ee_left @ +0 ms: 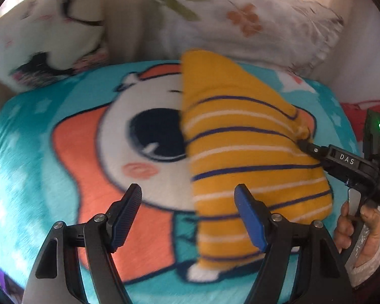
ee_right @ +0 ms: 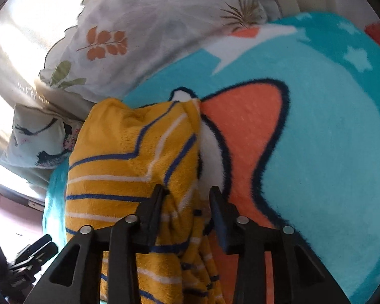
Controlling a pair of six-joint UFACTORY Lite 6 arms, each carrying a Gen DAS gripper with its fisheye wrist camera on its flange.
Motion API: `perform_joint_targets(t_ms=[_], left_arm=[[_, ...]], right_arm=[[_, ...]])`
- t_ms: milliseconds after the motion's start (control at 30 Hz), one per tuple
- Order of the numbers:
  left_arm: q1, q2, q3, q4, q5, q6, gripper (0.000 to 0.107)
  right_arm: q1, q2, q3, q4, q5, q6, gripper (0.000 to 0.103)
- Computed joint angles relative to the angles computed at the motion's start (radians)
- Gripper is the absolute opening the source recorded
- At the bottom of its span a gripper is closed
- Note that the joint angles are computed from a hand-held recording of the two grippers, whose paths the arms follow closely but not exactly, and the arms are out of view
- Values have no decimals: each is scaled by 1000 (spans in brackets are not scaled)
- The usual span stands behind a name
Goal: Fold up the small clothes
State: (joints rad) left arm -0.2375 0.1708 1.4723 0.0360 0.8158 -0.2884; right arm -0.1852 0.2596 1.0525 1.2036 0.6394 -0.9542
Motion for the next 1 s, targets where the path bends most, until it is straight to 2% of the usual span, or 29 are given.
perform_joint_targets(t_ms=[100,167,233,333,433,533,600,667,733,767,800,900,1000], left_arm=[[-13,101,24,-39,-4,39,80],[11,157,54,-107,45,99,80],[60,126,50,-208,51,184,80],[127,49,29,-274,2,270,81],[222,82,60,-416,-5,362,86],[279,207,129,-603,19,499,87],[280,310,200,-687,52,563,90],[283,435,287,-811,130,635,91],[279,465,320,-864,138,658,93],[279,496,366,-877,182,644,82],[277,511,410,-864,208,601,79],[271,463,461,-855,236,584,72],[224,516,670,-692,284,468,72]], right_arm=[[-26,12,-10,25,21,-23,57],[-38,25,-8,43,41,-51,58],[-36,26,12,2,50,-34,59],[-47,-8,23,-21,84,-51,62],[-42,-2,63,-20,93,-54,68],[-6,81,163,-50,75,-3,72],[9,178,251,-43,111,14,74],[15,282,335,-13,174,22,74],[14,345,383,38,239,25,68],[13,377,415,41,282,57,52],[13,389,427,54,310,73,49],[17,335,410,75,326,59,42],[5,279,389,111,333,31,42]])
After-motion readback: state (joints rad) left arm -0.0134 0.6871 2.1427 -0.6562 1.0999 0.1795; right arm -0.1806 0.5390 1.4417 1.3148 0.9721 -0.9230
